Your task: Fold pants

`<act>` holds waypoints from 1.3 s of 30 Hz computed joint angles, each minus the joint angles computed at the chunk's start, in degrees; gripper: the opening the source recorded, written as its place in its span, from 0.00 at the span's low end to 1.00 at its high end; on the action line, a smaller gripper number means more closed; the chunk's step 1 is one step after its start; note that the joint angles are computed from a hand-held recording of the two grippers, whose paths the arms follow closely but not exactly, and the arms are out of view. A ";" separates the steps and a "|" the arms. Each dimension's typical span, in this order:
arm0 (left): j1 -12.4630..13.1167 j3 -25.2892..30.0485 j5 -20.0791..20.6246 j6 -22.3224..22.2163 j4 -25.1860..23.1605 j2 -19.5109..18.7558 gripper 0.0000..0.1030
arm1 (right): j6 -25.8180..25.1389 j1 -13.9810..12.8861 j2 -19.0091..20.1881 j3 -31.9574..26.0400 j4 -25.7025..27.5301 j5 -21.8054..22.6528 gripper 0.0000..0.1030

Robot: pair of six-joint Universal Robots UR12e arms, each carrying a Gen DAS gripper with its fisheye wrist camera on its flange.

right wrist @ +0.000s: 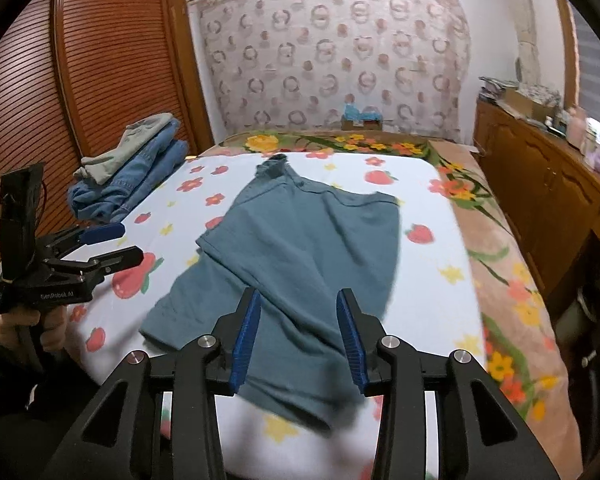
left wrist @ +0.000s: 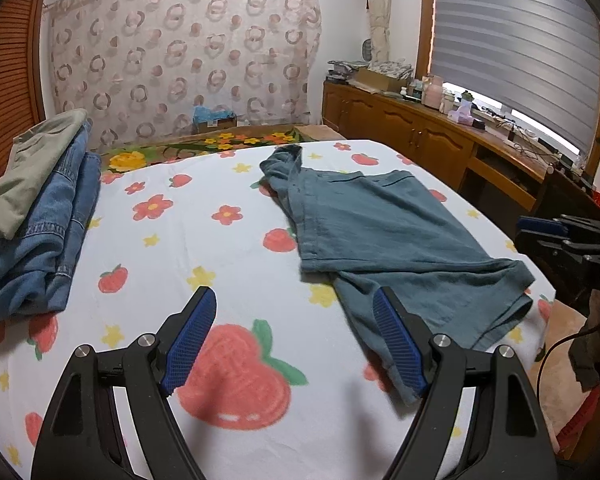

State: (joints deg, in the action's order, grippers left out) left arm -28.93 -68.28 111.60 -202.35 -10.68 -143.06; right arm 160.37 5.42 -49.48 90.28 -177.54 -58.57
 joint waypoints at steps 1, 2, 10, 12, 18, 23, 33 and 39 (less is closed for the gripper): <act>0.11 0.08 0.08 0.08 -0.28 -0.02 0.79 | -0.40 0.26 0.45 -0.79 0.75 0.08 0.40; 0.22 0.17 0.09 0.17 -0.47 -0.03 0.79 | -0.71 0.51 0.86 -1.55 1.42 0.11 0.40; 1.19 0.22 -0.42 0.79 -1.38 0.19 0.79 | -2.88 1.92 3.20 -6.59 6.44 0.05 0.40; 1.42 0.35 -0.37 1.16 -1.60 0.17 0.79 | -3.52 2.19 3.62 -7.62 7.69 -0.07 0.40; 2.39 0.62 -2.45 2.19 -2.62 0.01 0.79 | -5.09 2.38 4.40 -10.50 13.74 1.96 0.40; 2.79 0.31 -2.94 2.89 -2.52 0.05 0.79 | -7.68 3.47 5.10 -12.85 17.64 0.64 0.40; 3.75 -0.91 -5.74 1.07 -1.96 0.38 0.79 | -12.13 5.13 7.20 -18.12 26.31 0.75 0.40; 3.96 -1.27 -6.37 0.80 -1.20 0.52 0.79 | -14.62 6.12 8.12 -20.05 29.15 -0.36 0.40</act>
